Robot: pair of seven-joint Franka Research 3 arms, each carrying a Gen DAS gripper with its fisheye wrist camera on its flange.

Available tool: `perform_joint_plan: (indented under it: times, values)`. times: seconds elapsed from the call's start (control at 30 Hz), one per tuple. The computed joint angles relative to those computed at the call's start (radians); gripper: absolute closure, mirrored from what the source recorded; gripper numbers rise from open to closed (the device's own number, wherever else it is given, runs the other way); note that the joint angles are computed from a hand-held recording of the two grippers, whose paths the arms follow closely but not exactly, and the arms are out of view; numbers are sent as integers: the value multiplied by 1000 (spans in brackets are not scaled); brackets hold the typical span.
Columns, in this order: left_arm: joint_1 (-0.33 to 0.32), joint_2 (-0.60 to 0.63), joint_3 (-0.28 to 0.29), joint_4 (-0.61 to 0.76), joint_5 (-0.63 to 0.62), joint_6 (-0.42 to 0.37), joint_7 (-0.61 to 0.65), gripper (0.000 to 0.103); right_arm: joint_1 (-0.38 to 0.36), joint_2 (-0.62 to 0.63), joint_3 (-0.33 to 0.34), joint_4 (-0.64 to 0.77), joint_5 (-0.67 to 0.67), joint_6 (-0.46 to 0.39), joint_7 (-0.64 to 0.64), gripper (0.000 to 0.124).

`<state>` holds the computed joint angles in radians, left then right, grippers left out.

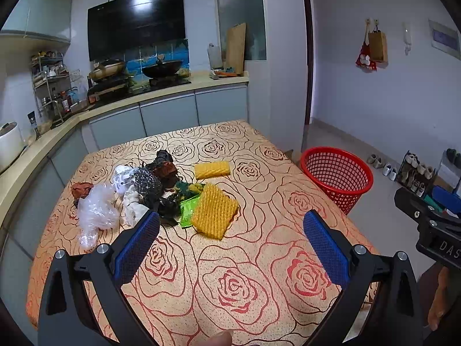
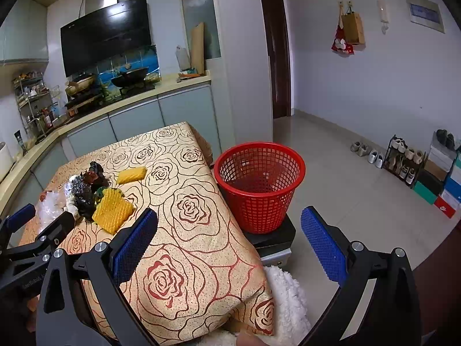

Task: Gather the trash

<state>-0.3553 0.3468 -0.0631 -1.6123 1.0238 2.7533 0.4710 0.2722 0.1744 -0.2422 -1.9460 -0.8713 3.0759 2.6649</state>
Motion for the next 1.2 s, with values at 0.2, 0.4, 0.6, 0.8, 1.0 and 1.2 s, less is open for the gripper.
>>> perform_joint_plan:
  times: [0.2, 0.4, 0.6, 0.8, 1.0, 1.2]
  values:
    - [0, 0, 2, -1, 8, 7, -10, 7, 0, -2, 1, -1, -2, -3, 3, 27]
    - [0, -3, 6, 3, 19, 14, -23, 7, -2, -1, 1, 6, -9, -3, 7, 27]
    - [1, -6, 10, 7, 32, 20, -45, 7, -1, 0, 1, 16, -25, -9, 20, 27]
    - [6, -13, 9, 1, 47, 29, -62, 7, -7, -3, 6, 19, -39, -10, 32, 27]
    - [10, -13, 5, -1, 40, 28, -57, 7, -11, -4, 11, 19, -44, -15, 40, 27]
    - [10, -13, 5, -3, 38, 27, -58, 7, -17, -7, 17, 11, -56, -14, 51, 27]
